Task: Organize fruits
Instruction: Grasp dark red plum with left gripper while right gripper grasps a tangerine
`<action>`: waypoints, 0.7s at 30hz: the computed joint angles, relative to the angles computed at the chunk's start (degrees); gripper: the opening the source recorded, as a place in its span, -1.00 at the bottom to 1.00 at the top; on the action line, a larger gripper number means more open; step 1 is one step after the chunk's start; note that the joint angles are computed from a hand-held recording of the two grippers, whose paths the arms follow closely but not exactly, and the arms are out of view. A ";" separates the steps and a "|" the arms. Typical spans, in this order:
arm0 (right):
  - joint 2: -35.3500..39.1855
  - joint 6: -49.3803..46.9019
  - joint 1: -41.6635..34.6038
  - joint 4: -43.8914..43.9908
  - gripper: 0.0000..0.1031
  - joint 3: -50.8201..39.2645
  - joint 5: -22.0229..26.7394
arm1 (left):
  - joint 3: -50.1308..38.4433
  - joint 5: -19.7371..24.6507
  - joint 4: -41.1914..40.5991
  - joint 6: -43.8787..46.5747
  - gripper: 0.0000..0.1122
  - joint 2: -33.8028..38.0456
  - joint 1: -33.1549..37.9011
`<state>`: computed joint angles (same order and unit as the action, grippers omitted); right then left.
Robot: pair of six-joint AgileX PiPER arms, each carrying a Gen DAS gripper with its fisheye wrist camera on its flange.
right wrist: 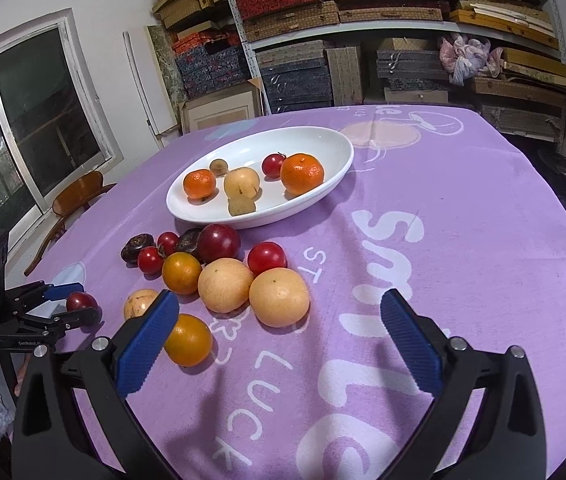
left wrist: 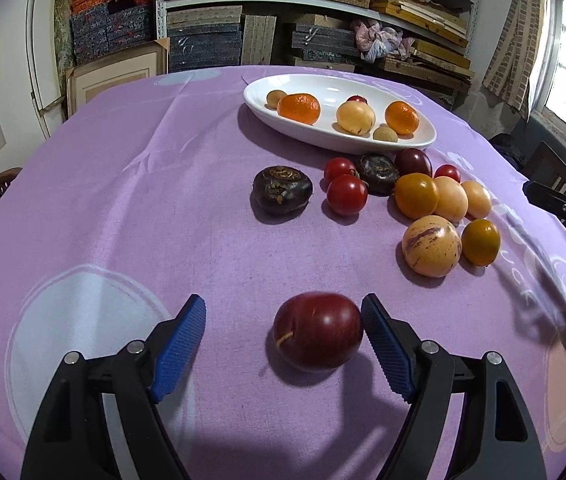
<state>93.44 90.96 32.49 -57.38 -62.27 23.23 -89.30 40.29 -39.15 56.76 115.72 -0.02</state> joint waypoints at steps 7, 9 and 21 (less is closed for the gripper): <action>0.30 -0.92 -0.07 1.01 0.92 -0.02 -0.06 | 4.45 1.03 -3.29 6.52 0.30 -2.90 0.49; 0.20 -0.97 -0.33 1.34 0.92 0.25 -0.31 | 5.31 1.25 -2.69 6.63 0.27 -3.33 0.66; 0.15 -1.99 -0.88 2.58 0.92 0.36 -1.06 | 8.28 1.02 -0.49 7.81 -0.03 -4.88 0.44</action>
<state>93.60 88.97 31.61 -54.80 -61.91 22.17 -81.01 41.31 -39.64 64.58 110.84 0.41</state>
